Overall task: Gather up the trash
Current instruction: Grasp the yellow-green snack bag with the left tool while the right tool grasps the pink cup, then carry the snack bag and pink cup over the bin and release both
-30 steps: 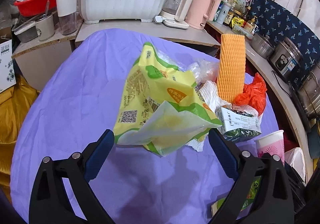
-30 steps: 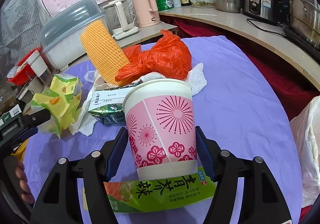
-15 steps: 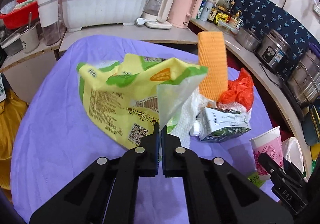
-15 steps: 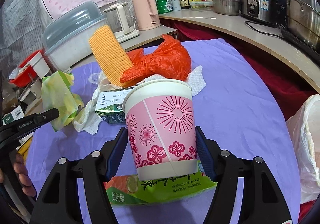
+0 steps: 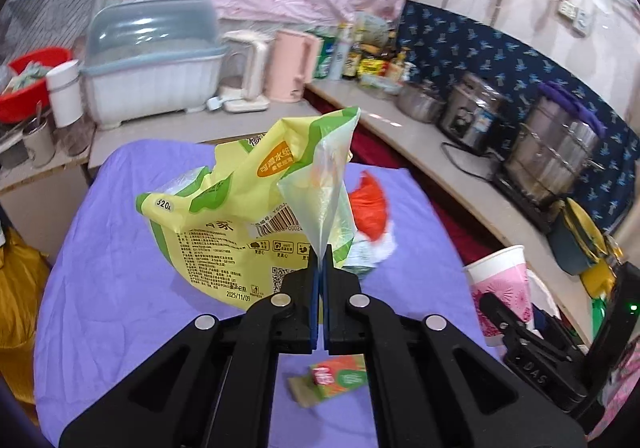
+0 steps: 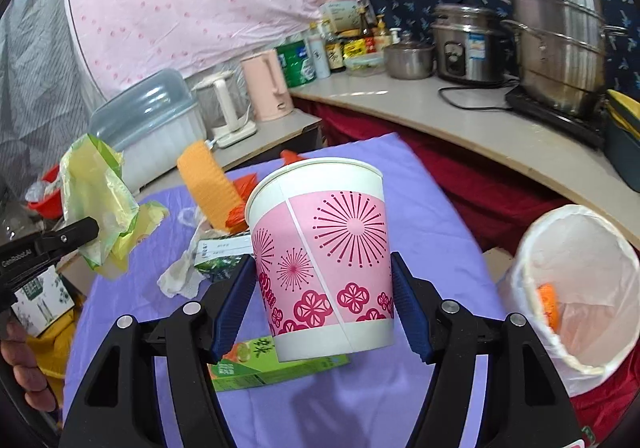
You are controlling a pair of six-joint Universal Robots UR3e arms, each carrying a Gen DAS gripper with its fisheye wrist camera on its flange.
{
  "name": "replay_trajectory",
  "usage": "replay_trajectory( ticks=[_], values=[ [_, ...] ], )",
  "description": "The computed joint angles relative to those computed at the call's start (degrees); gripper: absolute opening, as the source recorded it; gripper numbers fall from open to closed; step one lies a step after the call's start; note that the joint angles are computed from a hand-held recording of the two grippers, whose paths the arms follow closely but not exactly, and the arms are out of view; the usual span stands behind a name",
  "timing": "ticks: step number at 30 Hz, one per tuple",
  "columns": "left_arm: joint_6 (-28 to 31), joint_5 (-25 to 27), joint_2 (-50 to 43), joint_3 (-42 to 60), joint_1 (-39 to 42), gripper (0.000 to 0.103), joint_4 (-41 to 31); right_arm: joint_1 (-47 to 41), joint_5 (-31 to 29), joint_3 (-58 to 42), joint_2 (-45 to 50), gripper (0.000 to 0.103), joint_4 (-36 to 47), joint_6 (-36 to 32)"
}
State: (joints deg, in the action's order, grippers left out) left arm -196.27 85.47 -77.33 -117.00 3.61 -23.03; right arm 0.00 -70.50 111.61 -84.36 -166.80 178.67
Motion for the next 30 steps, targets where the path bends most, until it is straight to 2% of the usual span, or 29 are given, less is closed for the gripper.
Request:
replay_trajectory(
  ticks=[6,12,17,23,30],
  values=[
    [-3.0,6.5,-7.8,12.0,-15.2,0.000,-1.4,-11.6,5.6,7.9,-11.9,0.064,3.4,-3.3],
    [-4.1,11.3,-19.4,26.7,-27.8,0.000,-3.5,-28.8,14.0,14.8,-24.3,0.064,11.8,-10.1],
    [-4.5,12.1,-28.8,38.5,-34.2,0.000,-6.1,-43.2,20.5,17.9,-32.1,0.064,21.4,-18.3],
    [-4.2,10.1,-41.8,56.1,-39.7,0.001,-12.3,-58.4,26.5,19.5,-36.6,0.064,32.1,-28.5],
    [-3.7,7.8,-56.8,77.6,-43.1,0.001,-21.6,-64.9,26.7,19.7,-32.9,0.064,32.1,-32.0]
  ],
)
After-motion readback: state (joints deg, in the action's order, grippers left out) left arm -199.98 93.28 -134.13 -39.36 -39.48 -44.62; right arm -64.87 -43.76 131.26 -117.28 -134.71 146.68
